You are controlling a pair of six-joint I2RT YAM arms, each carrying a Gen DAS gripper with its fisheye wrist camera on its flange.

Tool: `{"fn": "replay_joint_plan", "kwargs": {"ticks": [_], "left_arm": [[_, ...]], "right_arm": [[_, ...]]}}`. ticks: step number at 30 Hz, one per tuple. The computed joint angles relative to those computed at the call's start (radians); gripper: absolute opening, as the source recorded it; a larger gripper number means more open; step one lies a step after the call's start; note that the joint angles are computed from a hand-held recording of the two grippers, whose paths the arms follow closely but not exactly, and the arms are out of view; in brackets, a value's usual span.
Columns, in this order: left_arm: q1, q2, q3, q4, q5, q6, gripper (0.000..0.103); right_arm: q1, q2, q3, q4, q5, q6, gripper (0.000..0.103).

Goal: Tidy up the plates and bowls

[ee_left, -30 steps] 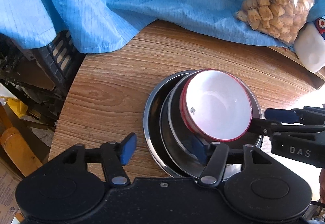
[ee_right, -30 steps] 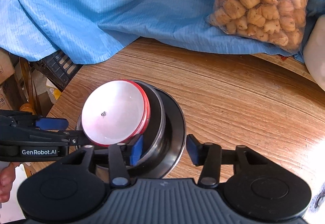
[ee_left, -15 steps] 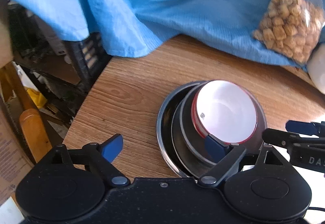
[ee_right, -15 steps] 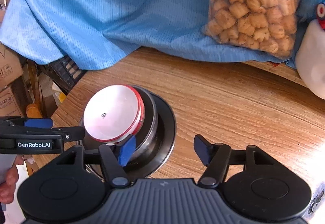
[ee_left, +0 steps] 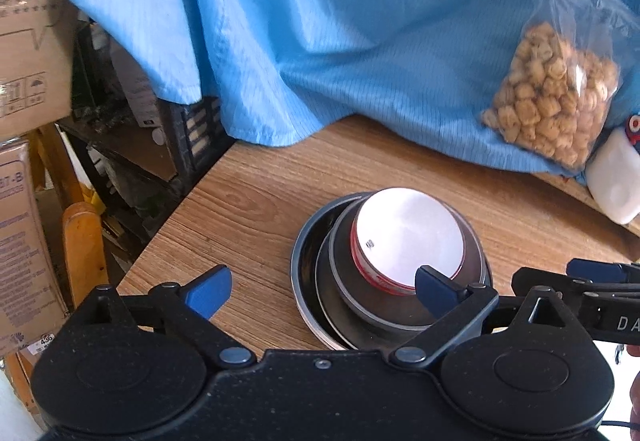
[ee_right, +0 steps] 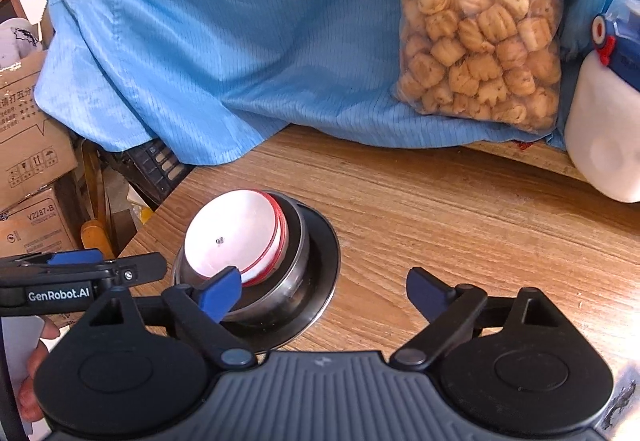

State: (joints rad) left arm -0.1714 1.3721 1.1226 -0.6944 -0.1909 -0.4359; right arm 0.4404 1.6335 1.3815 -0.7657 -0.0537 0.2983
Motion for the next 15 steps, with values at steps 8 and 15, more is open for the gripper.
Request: {"fn": "replay_joint_plan", "kwargs": {"ticks": [8,15], "left_arm": [[-0.147,-0.003,0.031,-0.055,-0.221,-0.086,0.102],[-0.235,0.043,0.091,-0.151,-0.3,-0.234,0.102]], "right_arm": [[-0.02,-0.076,-0.064,0.03,0.016,-0.011,0.098],[-0.047,-0.143,-0.113,0.043,0.011,-0.033,0.102]]}}
